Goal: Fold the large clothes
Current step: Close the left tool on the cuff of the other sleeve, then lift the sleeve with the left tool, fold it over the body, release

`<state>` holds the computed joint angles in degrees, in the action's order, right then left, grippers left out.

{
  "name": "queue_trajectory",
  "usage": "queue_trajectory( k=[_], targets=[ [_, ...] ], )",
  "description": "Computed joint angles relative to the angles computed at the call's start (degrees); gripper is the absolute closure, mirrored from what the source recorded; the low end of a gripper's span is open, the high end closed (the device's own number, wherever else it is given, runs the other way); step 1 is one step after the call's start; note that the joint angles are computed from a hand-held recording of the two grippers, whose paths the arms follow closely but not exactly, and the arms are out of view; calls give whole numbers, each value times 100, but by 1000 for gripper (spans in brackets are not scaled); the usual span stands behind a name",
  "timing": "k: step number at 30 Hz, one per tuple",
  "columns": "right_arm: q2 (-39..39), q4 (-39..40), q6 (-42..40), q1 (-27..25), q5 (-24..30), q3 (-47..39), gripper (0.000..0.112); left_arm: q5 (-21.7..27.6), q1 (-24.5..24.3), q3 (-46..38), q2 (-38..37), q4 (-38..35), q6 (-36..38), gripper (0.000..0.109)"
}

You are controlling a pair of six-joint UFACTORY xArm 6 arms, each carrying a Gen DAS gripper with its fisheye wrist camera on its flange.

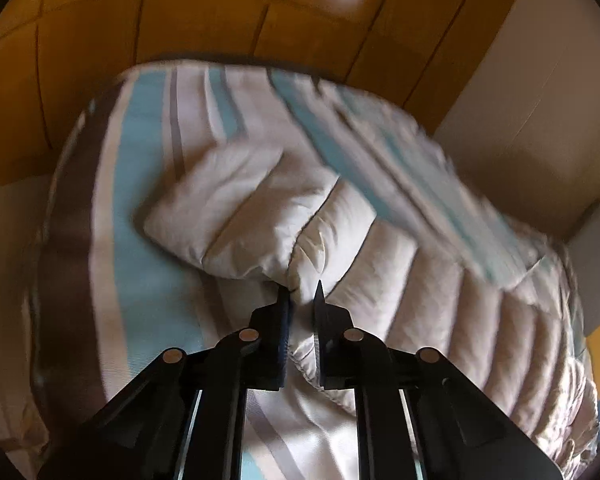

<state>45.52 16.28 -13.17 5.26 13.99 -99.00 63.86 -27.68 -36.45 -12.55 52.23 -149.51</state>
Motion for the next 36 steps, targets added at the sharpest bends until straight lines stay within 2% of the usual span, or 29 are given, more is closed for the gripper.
queue_trajectory(
  k=[4, 10, 21, 30, 36],
  targets=[
    [6, 1, 5, 2, 11, -13, 27, 969, -536, -708, 342, 284, 339, 98],
    [10, 3, 8, 4, 15, -21, 27, 1438, -992, -1838, 1077, 965, 1287, 98],
    [28, 47, -30, -4, 43, -59, 27, 1162, -1491, -3833, 2552, 1961, 2958, 98],
    [43, 106, -87, -12, 66, -87, 27, 752, -1708, -5644, 4055, 1911, 4122, 98],
    [49, 110, -95, -15, 70, -96, 27, 458, -1783, -7118, 5129, 1643, 5458, 98]
  ],
)
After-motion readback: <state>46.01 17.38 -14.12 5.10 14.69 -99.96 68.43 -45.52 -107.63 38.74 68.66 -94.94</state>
